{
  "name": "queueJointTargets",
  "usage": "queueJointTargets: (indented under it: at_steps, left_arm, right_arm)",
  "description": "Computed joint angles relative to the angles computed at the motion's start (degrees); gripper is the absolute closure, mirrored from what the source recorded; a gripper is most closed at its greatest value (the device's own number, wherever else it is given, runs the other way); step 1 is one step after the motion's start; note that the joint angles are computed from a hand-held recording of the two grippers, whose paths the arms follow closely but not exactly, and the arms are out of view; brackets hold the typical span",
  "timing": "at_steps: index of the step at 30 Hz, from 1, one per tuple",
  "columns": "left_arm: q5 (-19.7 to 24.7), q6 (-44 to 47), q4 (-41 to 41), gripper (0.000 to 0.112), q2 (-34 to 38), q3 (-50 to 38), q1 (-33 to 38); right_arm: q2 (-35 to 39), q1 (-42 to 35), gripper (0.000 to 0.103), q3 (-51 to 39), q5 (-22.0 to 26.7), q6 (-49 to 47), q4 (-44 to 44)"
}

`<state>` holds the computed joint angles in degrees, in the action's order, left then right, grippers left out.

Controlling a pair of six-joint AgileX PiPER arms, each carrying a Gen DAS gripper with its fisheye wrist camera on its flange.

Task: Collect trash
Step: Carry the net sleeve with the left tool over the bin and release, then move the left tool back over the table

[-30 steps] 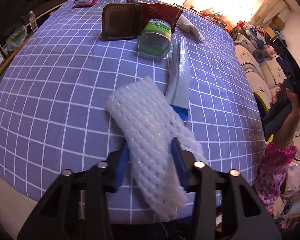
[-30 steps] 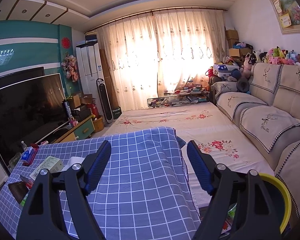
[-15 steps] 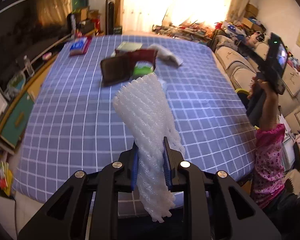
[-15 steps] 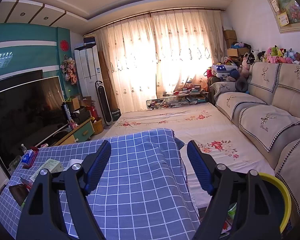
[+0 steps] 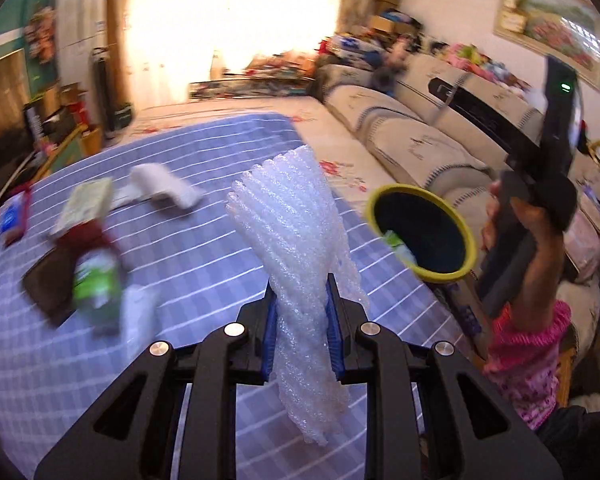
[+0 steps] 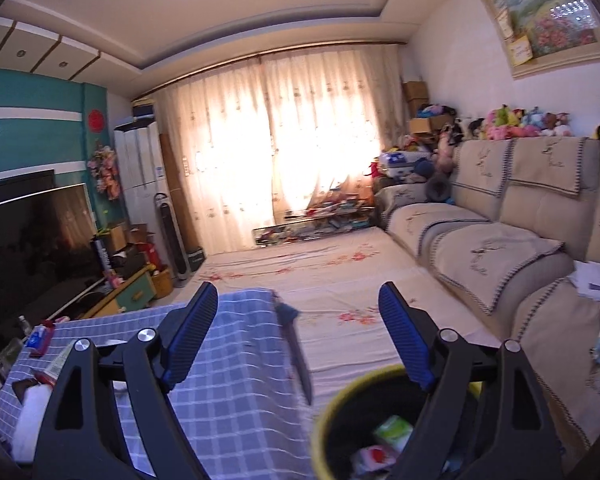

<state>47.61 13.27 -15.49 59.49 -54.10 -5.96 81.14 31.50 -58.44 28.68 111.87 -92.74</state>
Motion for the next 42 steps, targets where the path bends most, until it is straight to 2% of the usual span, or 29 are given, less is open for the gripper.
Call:
queueJointTargets:
  at_steps: [2, 5, 9, 12, 17, 20, 21, 22, 24, 25, 29, 32, 37, 41, 42]
  left_arm:
    - [-2.9, -2.7, 1.8, 0.09, 6.2, -3.3, -5.7]
    - [-4.9, -2.9, 1.2, 0.09, 16.2, -10.5, -11.7]
    - [-5.4, -5.3, 4.2, 0.09, 30.2, -22.8, -19.3]
    - [-3.9, -7.8, 6.5, 0.09, 40.6, -32.7, -23.1]
    - [1.7, -11.0, 7.9, 0.087, 56.4, -49.9, -26.0]
    - [2.7, -14.5, 12.2, 0.075, 62.7, -56.0, -28.3]
    - [2.9, -15.3, 13.1, 0.065, 64.3, -57.4, -28.7]
    - [4.1, -16.0, 13.7, 0.049, 66.5, -60.2, -29.1]
    - [4.5, -16.5, 14.4, 0.036, 68.3, -61.4, -29.1]
    - [5.1, -17.0, 14.5, 0.036, 69.3, -62.7, -29.1]
    - [2.9, -16.6, 12.4, 0.035, 67.4, -60.3, -28.0]
    - [-2.7, -15.9, 11.1, 0.034, 60.0, -51.4, -26.8]
    - [-12.0, -11.3, 5.1, 0.026, 43.4, -34.6, -21.8]
    - [-17.2, -3.3, -2.2, 0.02, 28.0, -21.6, -14.4]
    - [-17.3, -1.1, -3.7, 0.019, 24.9, -19.6, -12.1]
  right_arm:
    - [-4.0, -1.6, 0.025, 4.4, 1.4, -0.7, 0.8]
    - [-9.2, -3.8, 0.025, 10.5, 3.5, -0.5, 1.2]
    - [-15.4, -8.7, 0.025, 18.2, 2.7, 1.9, 1.3]
    - [-18.6, -13.9, 0.025, 22.5, 0.0, 2.6, 2.3]
    - [-20.7, -22.0, 0.025, 27.8, -5.3, 4.1, 1.0]
    - [-20.0, -25.0, 0.025, 27.4, -7.5, 3.8, 0.8]
    - [-20.2, -25.5, 0.025, 27.6, -7.9, 4.2, 0.4]
    - [-19.8, -25.1, 0.025, 26.9, -7.5, 3.9, 0.9]
    - [-20.1, -24.4, 0.025, 26.6, -6.8, 2.8, 1.9]
    - [-20.2, -23.8, 0.025, 26.2, -6.4, 1.7, 2.9]
    - [-21.7, -21.8, 0.025, 25.5, -3.5, -1.3, 5.5]
    - [-23.4, -20.3, 0.025, 25.3, -1.3, -3.4, 7.9]
    - [-23.5, -17.8, 0.025, 24.6, 0.9, -5.2, 10.1]
    - [-21.5, -13.0, 0.025, 23.0, 3.4, -5.2, 10.9]
    - [-20.7, -11.4, 0.025, 22.4, 4.1, -5.2, 11.0]
